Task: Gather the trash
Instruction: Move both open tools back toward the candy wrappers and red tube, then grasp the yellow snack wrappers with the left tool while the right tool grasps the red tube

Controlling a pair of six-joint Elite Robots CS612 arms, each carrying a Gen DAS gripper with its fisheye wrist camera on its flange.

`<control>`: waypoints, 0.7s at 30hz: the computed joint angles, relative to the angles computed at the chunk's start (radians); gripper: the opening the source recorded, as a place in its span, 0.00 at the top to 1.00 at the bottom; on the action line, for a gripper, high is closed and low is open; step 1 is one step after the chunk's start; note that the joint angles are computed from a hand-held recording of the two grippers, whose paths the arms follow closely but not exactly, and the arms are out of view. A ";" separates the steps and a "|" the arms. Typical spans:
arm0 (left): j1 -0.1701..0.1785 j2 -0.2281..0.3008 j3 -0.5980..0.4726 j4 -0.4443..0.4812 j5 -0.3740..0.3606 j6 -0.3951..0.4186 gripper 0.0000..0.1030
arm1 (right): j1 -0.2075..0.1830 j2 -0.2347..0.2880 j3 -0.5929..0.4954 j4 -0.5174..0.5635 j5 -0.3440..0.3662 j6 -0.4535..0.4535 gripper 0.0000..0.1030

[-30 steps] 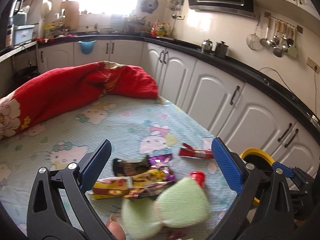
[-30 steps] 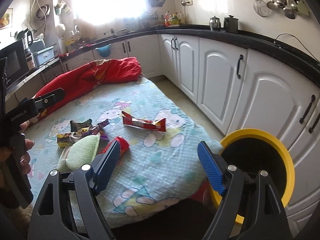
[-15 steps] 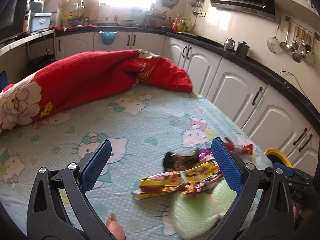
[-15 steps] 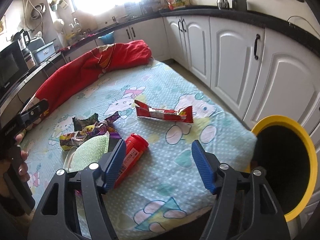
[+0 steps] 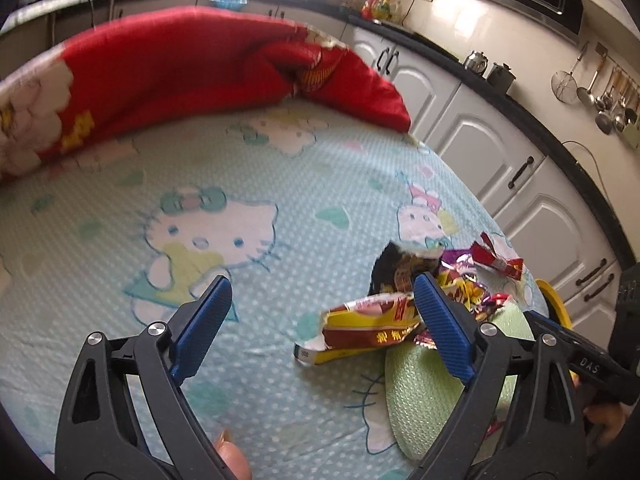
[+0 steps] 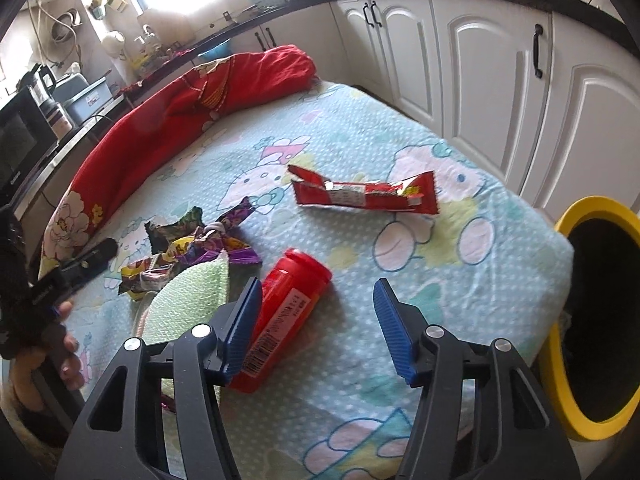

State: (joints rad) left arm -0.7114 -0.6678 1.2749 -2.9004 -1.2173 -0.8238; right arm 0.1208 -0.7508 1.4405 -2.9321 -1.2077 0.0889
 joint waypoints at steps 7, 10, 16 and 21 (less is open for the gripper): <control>0.008 0.022 -0.017 0.012 -0.063 -0.030 0.21 | 0.003 0.011 -0.017 0.037 0.035 0.005 0.46; 0.006 0.026 -0.021 0.013 -0.051 -0.022 0.22 | 0.004 0.017 -0.024 0.048 0.049 0.008 0.46; 0.008 0.028 -0.018 -0.006 -0.052 -0.026 0.38 | 0.010 0.029 -0.036 0.046 0.054 0.017 0.46; 0.012 0.029 -0.011 -0.037 -0.066 -0.043 0.52 | 0.010 0.029 -0.035 0.044 0.072 0.000 0.58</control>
State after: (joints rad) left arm -0.6989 -0.6392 1.2642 -2.9376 -1.2834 -0.8671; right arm 0.1311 -0.7213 1.4059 -2.8881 -1.1355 0.0887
